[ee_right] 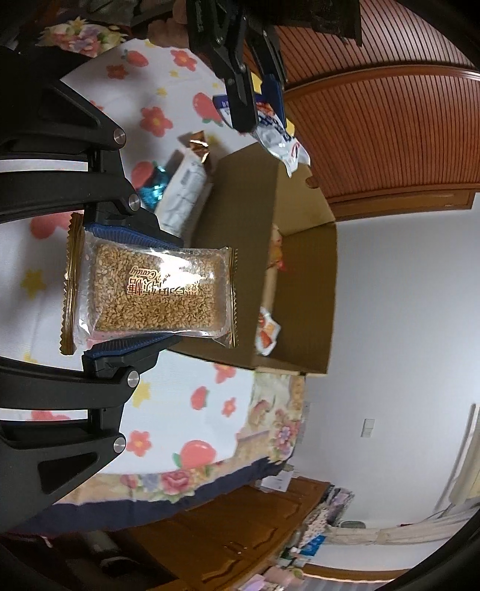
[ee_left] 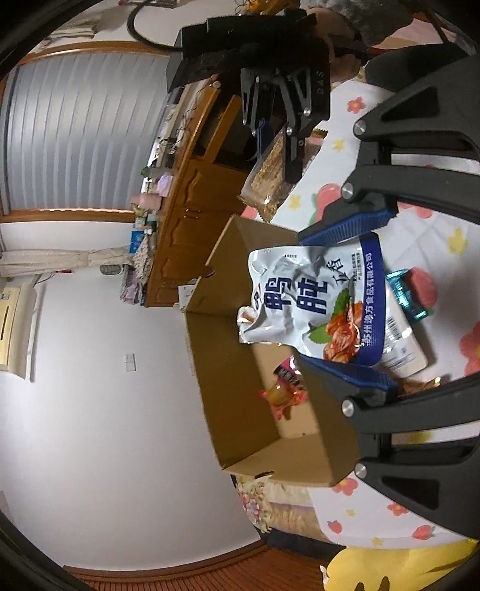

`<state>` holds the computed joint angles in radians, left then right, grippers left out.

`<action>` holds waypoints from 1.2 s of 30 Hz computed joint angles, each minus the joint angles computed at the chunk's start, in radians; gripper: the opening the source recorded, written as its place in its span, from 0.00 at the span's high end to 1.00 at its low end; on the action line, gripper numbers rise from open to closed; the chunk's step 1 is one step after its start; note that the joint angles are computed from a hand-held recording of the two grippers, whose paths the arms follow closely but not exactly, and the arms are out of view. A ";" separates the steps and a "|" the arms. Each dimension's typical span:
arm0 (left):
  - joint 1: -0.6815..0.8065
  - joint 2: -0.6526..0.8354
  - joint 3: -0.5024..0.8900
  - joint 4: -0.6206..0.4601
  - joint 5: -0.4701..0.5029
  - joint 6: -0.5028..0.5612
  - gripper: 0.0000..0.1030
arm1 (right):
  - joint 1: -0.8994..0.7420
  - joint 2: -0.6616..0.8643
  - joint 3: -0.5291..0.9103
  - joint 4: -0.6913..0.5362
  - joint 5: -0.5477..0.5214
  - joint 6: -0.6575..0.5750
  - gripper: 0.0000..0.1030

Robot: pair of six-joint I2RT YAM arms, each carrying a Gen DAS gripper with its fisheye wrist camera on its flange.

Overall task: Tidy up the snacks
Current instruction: 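Carry both snacks over the cardboard box and open both tools to drop them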

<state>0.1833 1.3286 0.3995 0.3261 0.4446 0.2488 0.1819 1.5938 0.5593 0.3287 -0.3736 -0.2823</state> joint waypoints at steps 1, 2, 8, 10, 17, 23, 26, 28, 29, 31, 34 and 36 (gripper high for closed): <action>0.006 0.016 0.017 0.004 0.003 -0.001 0.44 | 0.005 -0.008 0.010 -0.012 0.003 -0.003 0.59; 0.009 0.025 0.030 0.005 0.005 -0.002 0.44 | 0.011 -0.016 0.020 -0.022 0.007 -0.004 0.59; 0.042 0.097 0.124 0.008 0.025 -0.013 0.44 | 0.044 -0.023 0.108 -0.075 0.028 0.016 0.59; 0.045 0.110 0.144 0.011 0.021 -0.017 0.44 | 0.052 -0.015 0.140 -0.088 0.026 0.023 0.59; 0.082 0.217 0.234 0.040 0.041 -0.034 0.44 | 0.105 0.035 0.246 -0.105 0.077 0.012 0.59; 0.098 0.323 0.319 0.061 0.023 -0.046 0.44 | 0.133 0.097 0.320 -0.108 0.111 -0.012 0.59; 0.099 0.376 0.364 0.075 0.011 -0.058 0.44 | 0.146 0.142 0.370 -0.111 0.119 -0.016 0.59; 0.099 0.408 0.392 0.084 0.005 -0.068 0.44 | 0.154 0.177 0.416 -0.125 0.121 -0.017 0.59; 0.100 0.424 0.404 0.091 0.004 -0.075 0.44 | 0.160 0.197 0.438 -0.129 0.122 -0.017 0.59; 0.100 0.450 0.427 0.096 0.002 -0.087 0.44 | 0.166 0.230 0.472 -0.135 0.121 -0.018 0.59; 0.099 0.483 0.450 0.116 -0.020 -0.096 0.44 | 0.178 0.274 0.522 -0.144 0.120 -0.017 0.59; 0.097 0.498 0.453 0.129 -0.030 -0.095 0.44 | 0.186 0.299 0.550 -0.146 0.122 -0.016 0.59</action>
